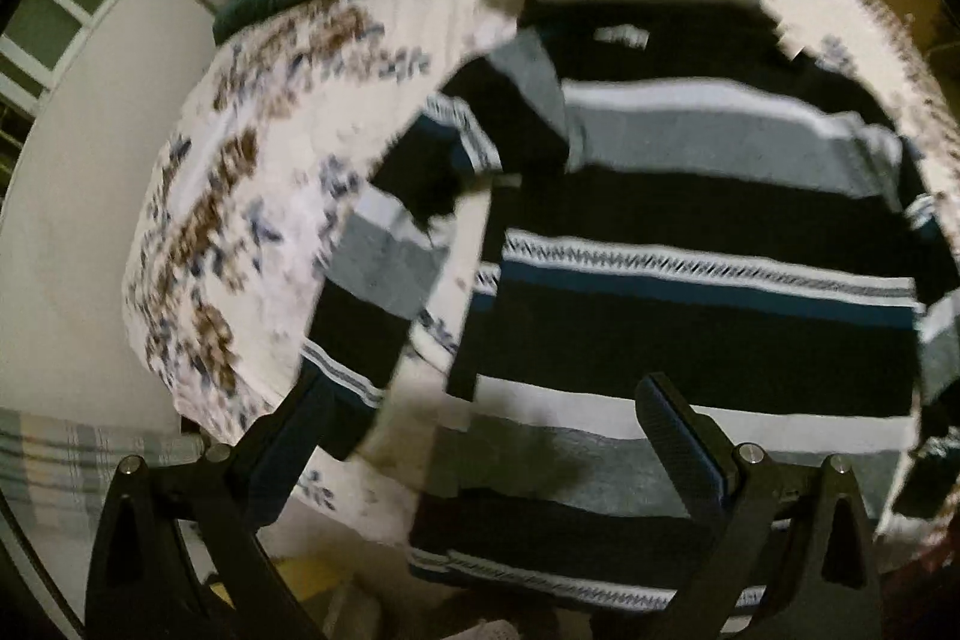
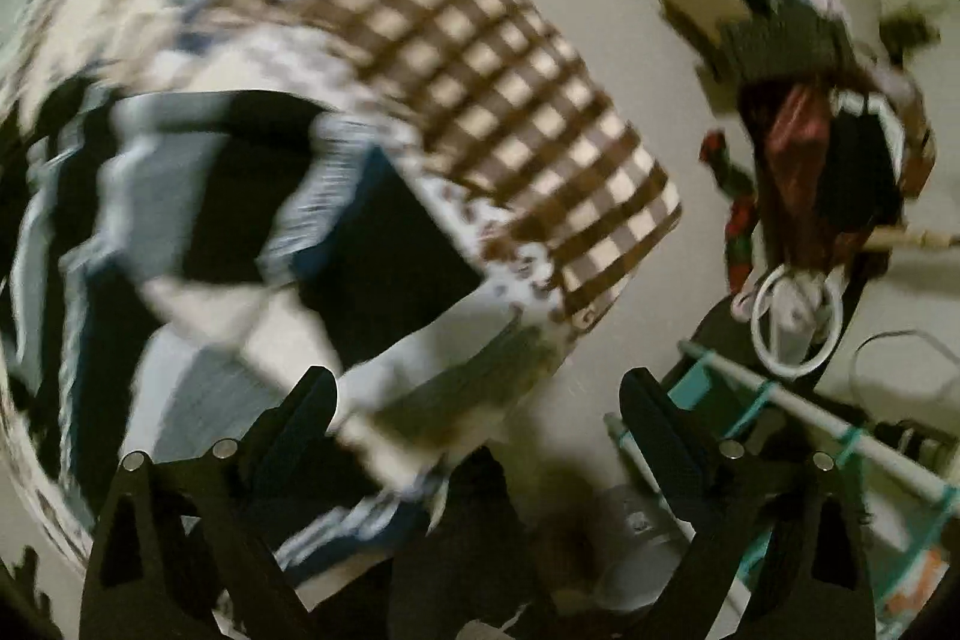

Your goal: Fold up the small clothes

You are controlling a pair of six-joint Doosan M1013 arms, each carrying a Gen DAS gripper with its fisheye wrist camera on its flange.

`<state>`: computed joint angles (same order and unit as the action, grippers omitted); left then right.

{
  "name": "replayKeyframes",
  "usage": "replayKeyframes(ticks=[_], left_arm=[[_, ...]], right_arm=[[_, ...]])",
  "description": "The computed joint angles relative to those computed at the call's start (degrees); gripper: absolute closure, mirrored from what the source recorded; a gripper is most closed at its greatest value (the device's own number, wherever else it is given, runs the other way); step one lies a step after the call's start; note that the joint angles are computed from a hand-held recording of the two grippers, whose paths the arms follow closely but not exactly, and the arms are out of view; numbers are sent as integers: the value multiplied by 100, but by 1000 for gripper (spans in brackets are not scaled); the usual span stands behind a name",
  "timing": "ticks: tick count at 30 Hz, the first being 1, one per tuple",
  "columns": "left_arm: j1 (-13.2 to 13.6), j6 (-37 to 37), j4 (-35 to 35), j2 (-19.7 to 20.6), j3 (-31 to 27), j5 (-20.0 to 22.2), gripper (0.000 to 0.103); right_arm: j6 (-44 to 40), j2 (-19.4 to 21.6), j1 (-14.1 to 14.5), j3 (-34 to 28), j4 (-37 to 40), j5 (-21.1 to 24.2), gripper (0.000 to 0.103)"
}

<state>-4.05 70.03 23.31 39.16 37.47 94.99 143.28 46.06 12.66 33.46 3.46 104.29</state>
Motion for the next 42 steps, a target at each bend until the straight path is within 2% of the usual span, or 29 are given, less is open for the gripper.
replayKeyframes(ticks=[4,5,6,7,8,9,10,14,16,19,20,22,26,30,31,33,34,37,42], left_arm=[[-17,-142,-87,158,185,109,0],[-30,-140,-109,191,231,122,0],[-36,-123,-151,219,248,104,0],[-49,-79,-190,248,270,78,0],[-65,-10,-184,271,284,67,0],[-89,66,-164,294,296,51,0],[-108,120,-165,301,311,10,0],[-153,268,-229,291,373,-220,0],[-168,344,-266,323,348,-232,0],[-171,373,-397,319,360,-267,0],[-174,380,-422,310,375,-288,0],[-181,411,-455,280,430,-347,0],[-153,422,-549,251,522,-367,0],[-107,376,-568,233,620,-407,0],[-91,362,-574,226,647,-407,0],[-38,325,-610,222,671,-412,0],[-23,310,-622,210,693,-425,0],[39,304,-682,186,732,-470,0],[184,272,-846,175,722,-499,0]], right_arm=[[-60,-415,-258,1322,734,-1244,11],[-224,-498,-326,1590,1062,-1630,20],[-367,-527,-361,1714,1260,-1827,28],[-529,-540,-386,1793,1448,-1963,53],[-648,-501,-384,1741,1481,-1879,81],[-763,-474,-380,1677,1401,-1795,88],[-808,-492,-383,1672,1353,-1810,91],[-712,-570,-427,1467,423,-1595,92],[-671,-586,-504,1414,198,-1545,87],[-325,-647,-593,1463,-53,-1304,45],[-133,-761,-629,1676,-49,-1463,39],[350,-1112,-708,2285,261,-1985,39],[1314,-1718,-827,3643,1173,-3581,33],[2111,-1992,-771,4555,1596,-5158,33],[2282,-2000,-739,4622,1519,-5367,34],[2816,-1967,-601,4454,951,-5208,66],[2908,-1921,-564,4325,742,-5017,87],[3035,-1899,-471,3983,117,-4581,91],[3079,-1855,-443,3386,-340,-4128,92]])
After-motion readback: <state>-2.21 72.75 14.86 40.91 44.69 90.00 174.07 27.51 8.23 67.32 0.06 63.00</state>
